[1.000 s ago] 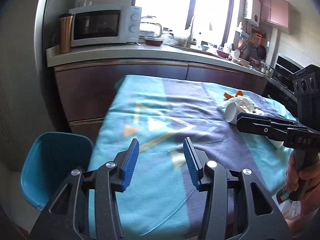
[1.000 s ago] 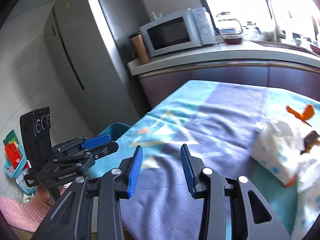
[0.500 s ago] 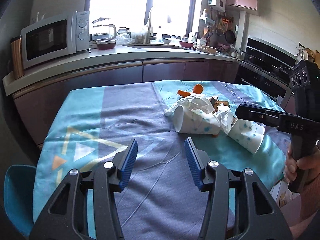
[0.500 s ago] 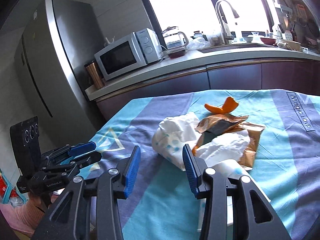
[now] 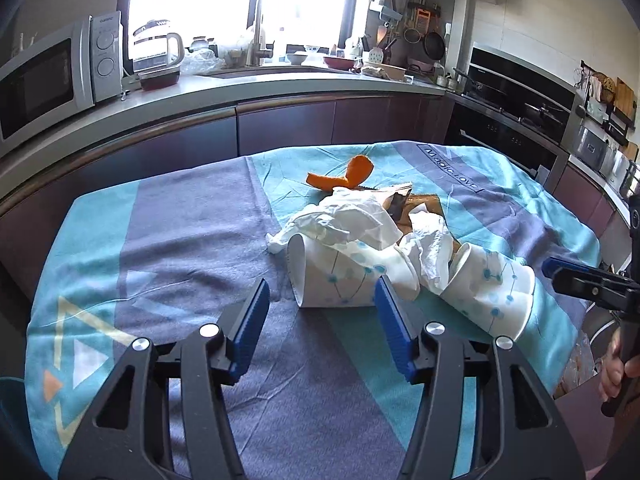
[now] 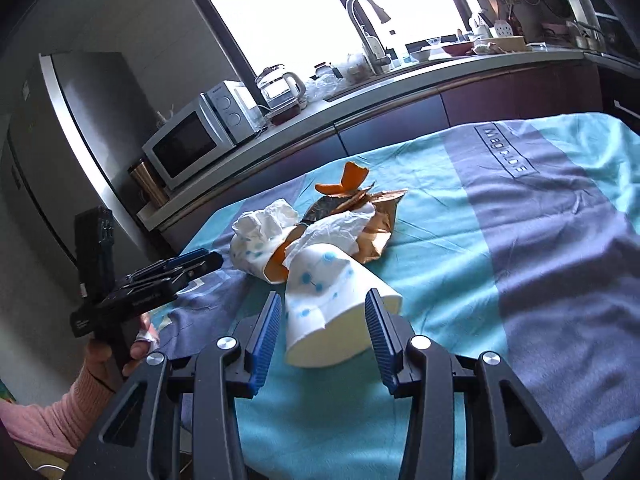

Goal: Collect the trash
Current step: 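Grasp a blue-dotted paper cup with the left tool while the right tool grasps another cup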

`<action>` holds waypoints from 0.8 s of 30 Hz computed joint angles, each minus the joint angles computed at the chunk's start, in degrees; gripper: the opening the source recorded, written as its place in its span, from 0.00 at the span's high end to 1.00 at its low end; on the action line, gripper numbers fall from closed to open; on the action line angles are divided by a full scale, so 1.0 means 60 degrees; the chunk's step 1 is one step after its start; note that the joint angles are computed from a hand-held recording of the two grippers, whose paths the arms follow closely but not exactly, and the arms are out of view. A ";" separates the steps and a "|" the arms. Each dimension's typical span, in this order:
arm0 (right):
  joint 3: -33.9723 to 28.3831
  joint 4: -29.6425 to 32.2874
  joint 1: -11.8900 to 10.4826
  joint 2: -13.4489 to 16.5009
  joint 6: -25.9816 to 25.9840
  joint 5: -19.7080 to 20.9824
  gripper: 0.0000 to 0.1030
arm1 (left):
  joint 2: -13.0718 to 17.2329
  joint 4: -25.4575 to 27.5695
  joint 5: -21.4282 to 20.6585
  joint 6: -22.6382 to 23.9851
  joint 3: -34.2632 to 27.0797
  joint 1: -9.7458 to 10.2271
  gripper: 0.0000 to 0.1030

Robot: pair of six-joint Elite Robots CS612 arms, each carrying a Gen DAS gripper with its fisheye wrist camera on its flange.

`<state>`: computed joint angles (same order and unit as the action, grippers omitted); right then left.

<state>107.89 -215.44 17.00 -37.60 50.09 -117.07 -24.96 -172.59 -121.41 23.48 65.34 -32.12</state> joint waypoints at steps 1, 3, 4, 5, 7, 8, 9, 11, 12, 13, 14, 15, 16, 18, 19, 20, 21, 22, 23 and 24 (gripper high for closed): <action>0.0051 -0.0067 0.0026 0.0016 0.0145 0.0001 0.60 | 0.0055 0.0112 0.0119 0.0009 -0.0107 -0.0047 0.47; 0.0098 -0.0244 0.0060 0.0073 0.0224 0.0132 0.59 | 0.0153 0.0418 0.0154 0.0009 -0.0306 -0.0092 0.47; 0.0096 -0.0393 0.0056 0.0130 0.0260 0.0258 0.59 | 0.0195 0.0559 0.0144 -0.0014 -0.0400 -0.0104 0.47; 0.0092 -0.0497 0.0044 0.0177 0.0299 0.0381 0.59 | 0.0235 0.0686 0.0091 -0.0005 -0.0487 -0.0109 0.47; 0.0001 -0.0698 -0.0007 0.0312 0.0422 0.0641 0.59 | 0.0284 0.0821 0.0054 -0.0074 -0.0597 -0.0122 0.47; -0.0069 -0.0787 -0.0041 0.0387 0.0449 0.0785 0.59 | 0.0297 0.0871 0.0020 -0.0092 -0.0638 -0.0124 0.47; -0.0138 -0.0814 -0.0061 0.0434 0.0419 0.0872 0.59 | 0.0307 0.1027 -0.0071 -0.0026 -0.0702 -0.0121 0.47; -0.0290 -0.0901 -0.0104 0.0529 0.0312 0.1046 0.59 | 0.0333 0.1321 -0.0217 0.0067 -0.0813 -0.0121 0.47; -0.0360 -0.0980 -0.0129 0.0583 0.0302 0.1127 0.59 | 0.0342 0.1419 -0.0265 0.0079 -0.0846 -0.0126 0.47; -0.0416 -0.0976 -0.0146 0.0615 0.0332 0.1165 0.59 | 0.0359 0.1549 -0.0344 0.0100 -0.0903 -0.0124 0.47; -0.0458 -0.0997 -0.0158 0.0643 0.0361 0.1199 0.59 | 0.0368 0.1621 -0.0382 0.0082 -0.0941 -0.0125 0.48; -0.0482 -0.1057 -0.0181 0.0669 0.0396 0.1244 0.60 | 0.0372 0.1684 -0.0429 0.0087 -0.0962 -0.0127 0.49; -0.0502 -0.1140 -0.0187 0.0697 0.0426 0.1300 0.64 | 0.0369 0.1727 -0.0495 0.0120 -0.0961 -0.0126 0.54; -0.0508 -0.1175 -0.0211 0.0705 0.0406 0.1393 0.73 | 0.0337 0.1693 -0.0474 0.0160 -0.0897 -0.0136 0.58; -0.0505 -0.1141 -0.0214 0.0688 0.0395 0.1385 0.77 | 0.0315 0.1615 -0.0471 0.0195 -0.0839 -0.0137 0.61; -0.0495 -0.1146 -0.0207 0.0680 0.0381 0.1375 0.81 | 0.0292 0.1543 -0.0466 0.0211 -0.0783 -0.0135 0.65; -0.0478 -0.1143 -0.0195 0.0666 0.0378 0.1364 0.83 | 0.0271 0.1461 -0.0476 0.0188 -0.0728 -0.0128 0.67; -0.0467 -0.1138 -0.0189 0.0657 0.0390 0.1322 0.85 | 0.0249 0.1435 -0.0528 0.0183 -0.0684 -0.0109 0.70; -0.0456 -0.1160 -0.0183 0.0653 0.0397 0.1297 0.88 | 0.0231 0.1464 -0.0587 0.0177 -0.0657 -0.0092 0.73; -0.0447 -0.1168 -0.0179 0.0651 0.0394 0.1295 0.89 | 0.0208 0.1445 -0.0610 0.0173 -0.0608 -0.0074 0.75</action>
